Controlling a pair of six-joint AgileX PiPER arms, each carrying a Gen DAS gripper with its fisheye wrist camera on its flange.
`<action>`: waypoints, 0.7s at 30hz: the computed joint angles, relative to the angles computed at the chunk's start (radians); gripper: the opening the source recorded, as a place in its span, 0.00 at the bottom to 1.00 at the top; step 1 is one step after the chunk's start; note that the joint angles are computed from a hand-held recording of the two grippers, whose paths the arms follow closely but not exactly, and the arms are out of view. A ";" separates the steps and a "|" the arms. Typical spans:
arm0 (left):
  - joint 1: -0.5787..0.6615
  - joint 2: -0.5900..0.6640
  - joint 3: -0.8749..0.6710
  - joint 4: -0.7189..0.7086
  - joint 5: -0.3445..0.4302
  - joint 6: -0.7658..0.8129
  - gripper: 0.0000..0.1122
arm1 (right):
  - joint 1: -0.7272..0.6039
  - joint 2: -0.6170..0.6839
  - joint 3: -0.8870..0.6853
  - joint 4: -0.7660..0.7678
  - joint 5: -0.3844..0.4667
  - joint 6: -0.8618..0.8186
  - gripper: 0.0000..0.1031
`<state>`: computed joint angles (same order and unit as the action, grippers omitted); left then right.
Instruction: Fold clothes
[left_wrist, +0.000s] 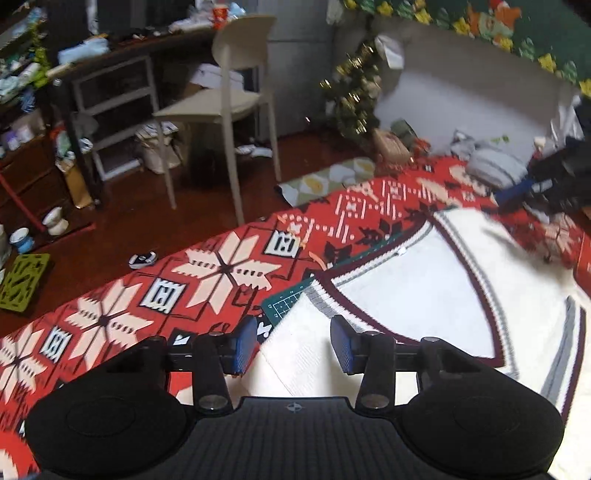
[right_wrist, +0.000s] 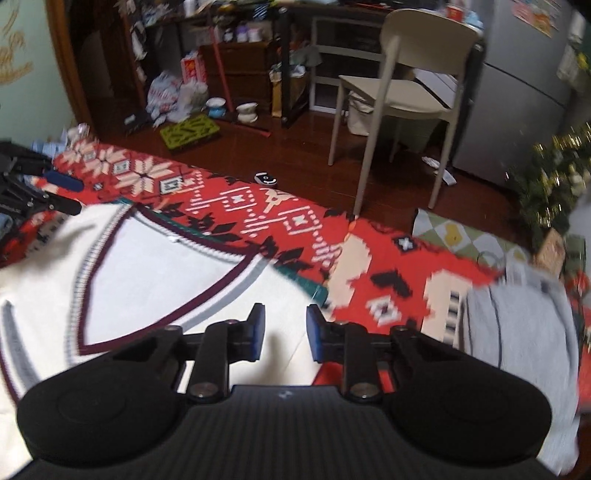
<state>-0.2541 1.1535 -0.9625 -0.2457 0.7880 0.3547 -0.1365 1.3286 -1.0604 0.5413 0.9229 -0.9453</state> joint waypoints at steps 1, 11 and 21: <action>0.002 0.022 -0.005 0.003 -0.001 0.006 0.39 | 0.010 0.029 -0.016 -0.003 -0.008 -0.019 0.26; 0.115 0.124 -0.009 -0.198 0.000 0.222 0.39 | 0.066 0.242 -0.160 -0.048 0.041 -0.100 0.27; 0.066 0.090 -0.043 -0.151 0.030 0.226 0.02 | 0.097 0.197 -0.138 -0.063 0.037 -0.082 0.05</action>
